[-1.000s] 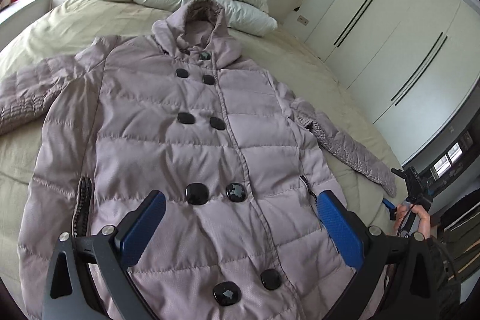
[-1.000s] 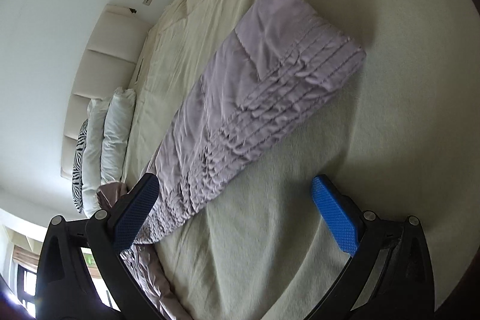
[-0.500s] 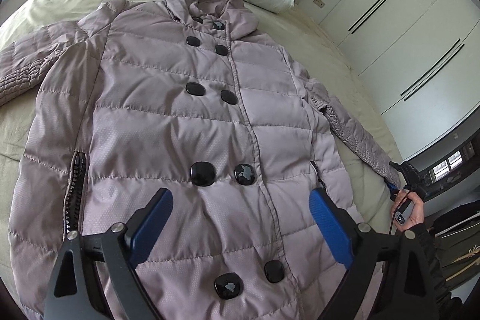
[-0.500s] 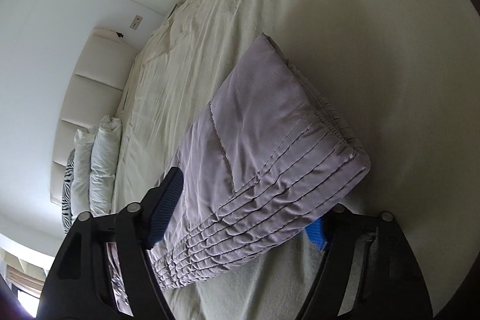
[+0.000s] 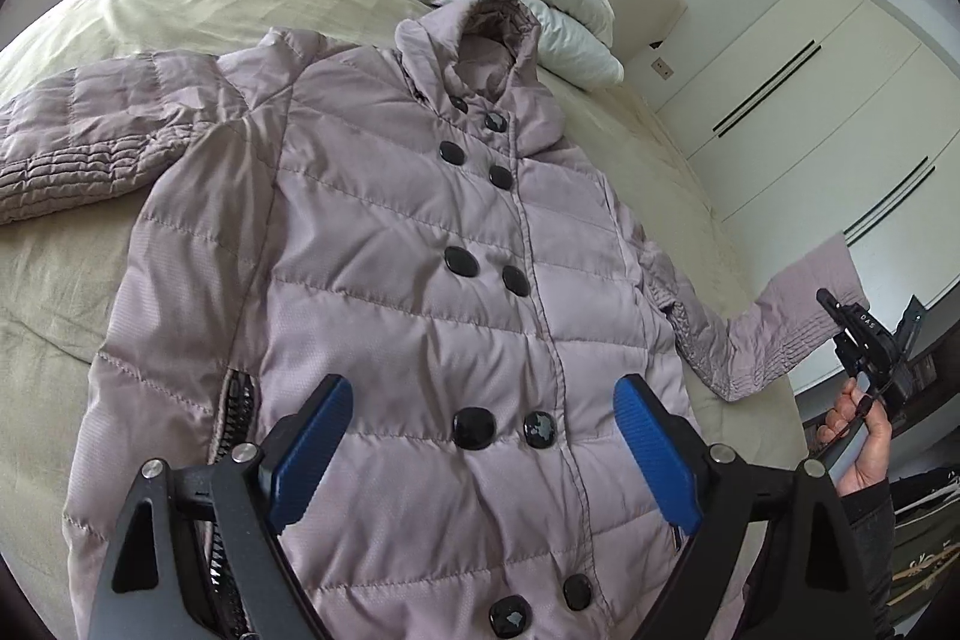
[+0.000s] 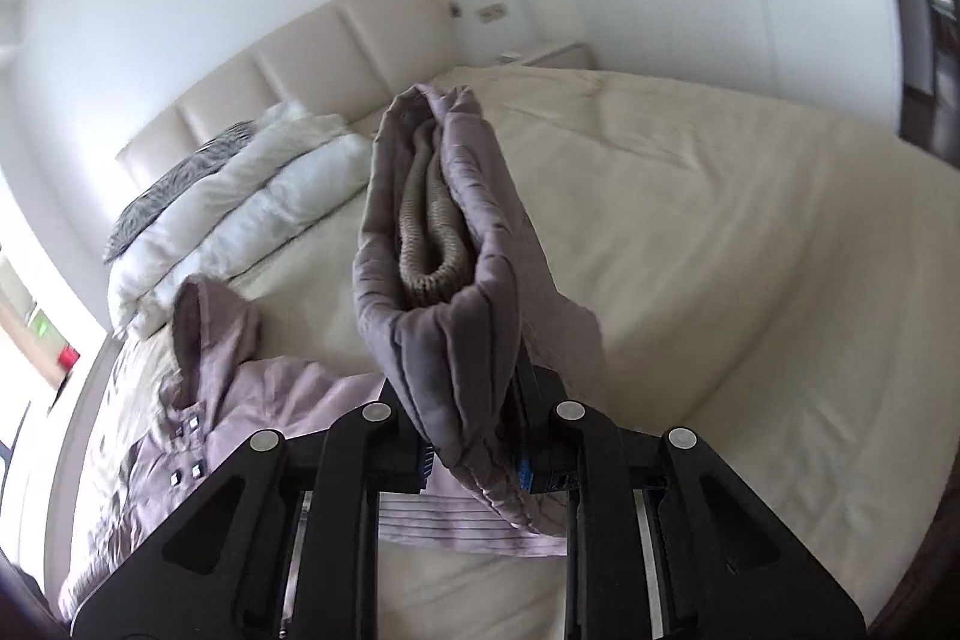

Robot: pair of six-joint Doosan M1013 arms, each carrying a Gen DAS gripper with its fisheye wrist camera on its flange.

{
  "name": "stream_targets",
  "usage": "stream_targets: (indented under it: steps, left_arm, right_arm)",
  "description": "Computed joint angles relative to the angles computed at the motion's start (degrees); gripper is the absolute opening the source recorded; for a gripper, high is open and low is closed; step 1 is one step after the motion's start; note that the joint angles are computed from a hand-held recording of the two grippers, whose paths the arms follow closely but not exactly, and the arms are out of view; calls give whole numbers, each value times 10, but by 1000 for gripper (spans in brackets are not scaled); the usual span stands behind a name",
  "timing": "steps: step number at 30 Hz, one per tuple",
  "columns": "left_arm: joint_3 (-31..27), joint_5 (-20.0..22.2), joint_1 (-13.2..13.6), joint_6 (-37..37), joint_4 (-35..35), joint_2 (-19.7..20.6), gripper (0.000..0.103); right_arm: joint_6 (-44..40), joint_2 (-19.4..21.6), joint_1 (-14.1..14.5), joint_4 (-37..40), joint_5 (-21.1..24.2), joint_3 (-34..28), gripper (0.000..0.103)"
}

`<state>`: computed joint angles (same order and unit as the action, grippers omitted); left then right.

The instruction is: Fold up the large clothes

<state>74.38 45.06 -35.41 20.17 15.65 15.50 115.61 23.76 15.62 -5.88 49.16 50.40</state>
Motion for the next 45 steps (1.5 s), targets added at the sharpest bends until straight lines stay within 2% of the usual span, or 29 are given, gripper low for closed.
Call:
stream_targets:
  steps: [5,10,12,13,14,15,19,21,24,26,32,34,36,37,39,42,45]
  left_arm:
    - [35,-21,13,-48,27,-24,91]
    - [65,-32,21,-75,34,-40,91]
    - [75,-41,24,-80,26,-43,93]
    - [78,-47,26,-80,19,-43,94]
    - [81,-54,28,-78,11,-42,94]
    - [83,-60,29,-76,4,-41,95]
    - [78,-87,37,-55,-34,-31,98]
    - [65,-91,43,-34,-62,-19,99]
    - [36,-93,55,26,-137,7,100]
    - [14,-85,62,66,-184,28,100]
    - [-46,-45,74,104,-221,73,99]
    - [-69,-25,76,120,-227,86,94]
    - [-100,10,76,141,-231,103,72]
    - [-113,24,76,155,-239,111,66]
    - [-139,63,72,159,-221,125,40]
    - [-150,64,71,182,-224,130,26]
    - [-153,52,73,186,-209,121,20]
  right_arm:
    - [-146,84,71,108,69,-125,19]
    - [-159,153,119,157,159,-188,19]
    - [-158,166,127,193,184,-182,22]
    - [-167,161,129,211,177,-159,22]
    - [-181,152,132,219,163,-132,28]
    - [-190,139,136,218,148,-98,42]
    - [-219,107,144,222,91,-29,57]
    - [-222,80,138,262,75,14,71]
    - [-219,50,127,319,44,64,74]
    - [-212,32,116,345,41,86,74]
    - [-194,-20,77,398,21,167,74]
    - [-183,-33,65,405,14,188,74]
    - [-180,-45,54,412,7,208,74]
    - [-177,-48,50,413,4,214,74]
    - [-174,-54,43,421,1,226,74]
    - [-184,-62,33,447,-7,243,74]
    - [-190,-65,26,470,-9,250,74]
